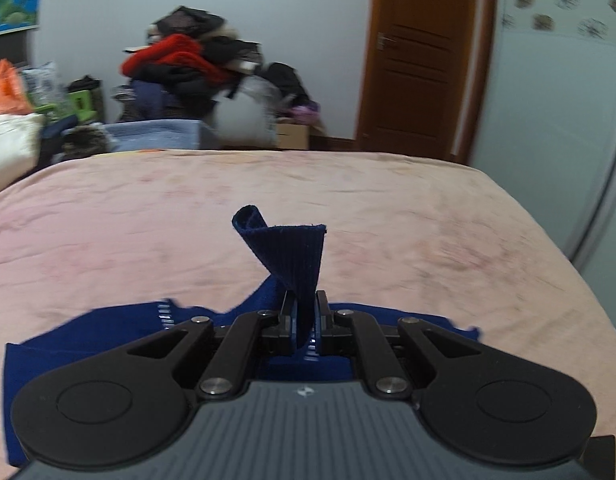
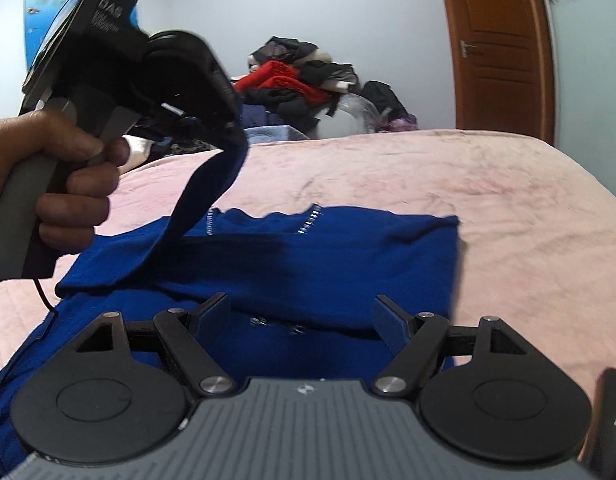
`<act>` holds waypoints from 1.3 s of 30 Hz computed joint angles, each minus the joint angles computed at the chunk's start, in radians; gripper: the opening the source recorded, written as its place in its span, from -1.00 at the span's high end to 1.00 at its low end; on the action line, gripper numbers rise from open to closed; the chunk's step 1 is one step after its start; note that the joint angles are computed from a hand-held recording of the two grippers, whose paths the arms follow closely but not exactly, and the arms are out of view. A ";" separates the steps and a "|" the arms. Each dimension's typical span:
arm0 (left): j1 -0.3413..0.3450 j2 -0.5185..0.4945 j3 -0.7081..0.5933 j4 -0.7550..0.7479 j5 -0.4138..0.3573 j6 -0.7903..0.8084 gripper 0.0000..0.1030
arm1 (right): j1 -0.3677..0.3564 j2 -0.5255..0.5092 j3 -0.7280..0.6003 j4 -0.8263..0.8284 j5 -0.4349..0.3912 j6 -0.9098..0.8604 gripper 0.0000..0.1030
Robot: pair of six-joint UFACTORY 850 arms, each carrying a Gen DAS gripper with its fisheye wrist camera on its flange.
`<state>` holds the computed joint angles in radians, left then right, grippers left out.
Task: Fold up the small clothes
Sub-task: 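Fold the held sleeve across the sweater body with the left gripper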
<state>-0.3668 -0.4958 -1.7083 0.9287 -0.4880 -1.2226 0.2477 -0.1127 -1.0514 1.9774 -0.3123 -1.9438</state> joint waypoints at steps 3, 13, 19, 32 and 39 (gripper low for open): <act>-0.015 -0.035 -0.040 -0.043 0.023 0.056 0.85 | -0.016 0.001 0.008 0.016 0.003 -0.006 -0.56; -0.041 -0.123 -0.118 -0.276 0.051 0.277 0.85 | -0.063 -0.013 0.015 0.010 0.006 0.016 -0.56; -0.044 -0.154 -0.145 -0.435 0.054 0.456 0.85 | -0.079 -0.029 0.007 -0.011 0.017 0.042 -0.56; 0.038 -0.204 -0.198 -1.156 -0.017 1.029 0.09 | -0.082 -0.014 0.026 -0.012 0.055 0.029 -0.61; 0.076 -0.074 -0.051 -1.232 0.117 1.120 -0.42 | -0.084 0.003 0.033 0.079 0.067 -0.061 -0.61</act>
